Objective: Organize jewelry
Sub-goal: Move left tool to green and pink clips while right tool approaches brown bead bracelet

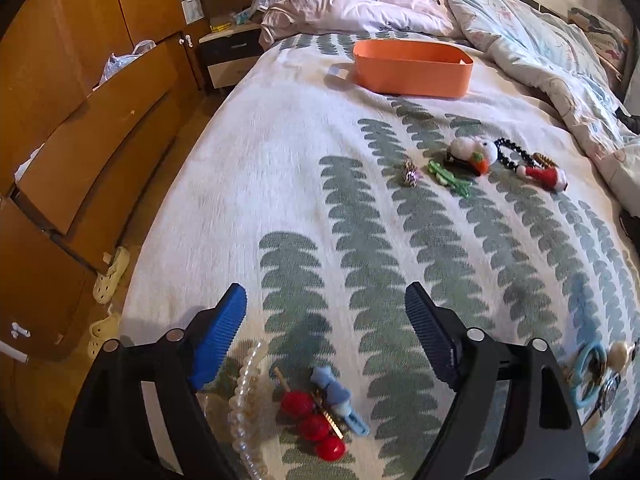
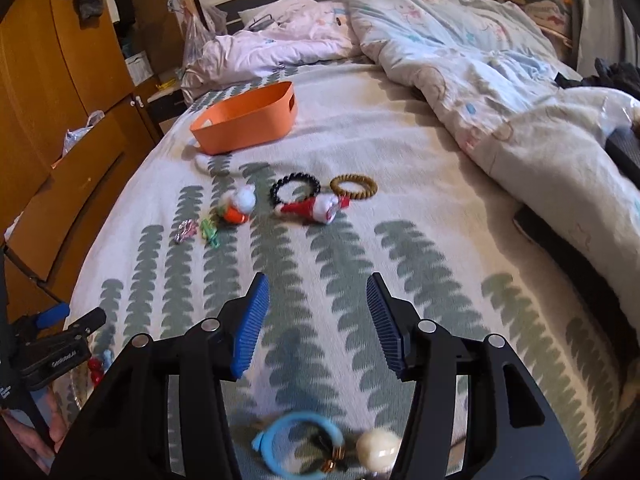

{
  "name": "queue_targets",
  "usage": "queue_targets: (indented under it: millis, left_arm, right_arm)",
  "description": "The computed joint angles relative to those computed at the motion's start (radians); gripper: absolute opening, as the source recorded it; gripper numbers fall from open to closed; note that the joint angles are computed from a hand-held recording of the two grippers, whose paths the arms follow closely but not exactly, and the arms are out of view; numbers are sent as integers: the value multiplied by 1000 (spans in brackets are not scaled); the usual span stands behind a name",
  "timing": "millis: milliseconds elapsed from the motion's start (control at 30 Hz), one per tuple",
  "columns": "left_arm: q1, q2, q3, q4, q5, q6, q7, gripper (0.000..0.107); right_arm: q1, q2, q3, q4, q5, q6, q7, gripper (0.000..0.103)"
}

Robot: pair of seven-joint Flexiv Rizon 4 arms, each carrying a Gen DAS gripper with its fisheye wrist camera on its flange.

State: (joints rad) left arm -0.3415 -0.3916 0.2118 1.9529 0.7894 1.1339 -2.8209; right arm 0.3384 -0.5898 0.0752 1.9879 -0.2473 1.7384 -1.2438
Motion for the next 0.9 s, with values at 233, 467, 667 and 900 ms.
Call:
queue_targets:
  millis: [233, 467, 667, 900]
  left_arm:
    - [9, -29, -8, -65, -28, -31, 44, 84]
    - [0, -79, 11, -150, -30, -74, 64, 85]
    - [57, -140, -1, -173, -141, -37, 153, 85]
    - [106, -213, -30, -221, -328, 37, 332, 85]
  right_arm:
    - [-85, -78, 99, -170, -27, -124, -10, 58]
    - [-97, -187, 135, -397, -12, -308, -41, 58]
    - [-93, -269, 150, -546, 43, -434, -95, 58]
    - [-55, -318, 122, -643, 80, -520, -133, 58]
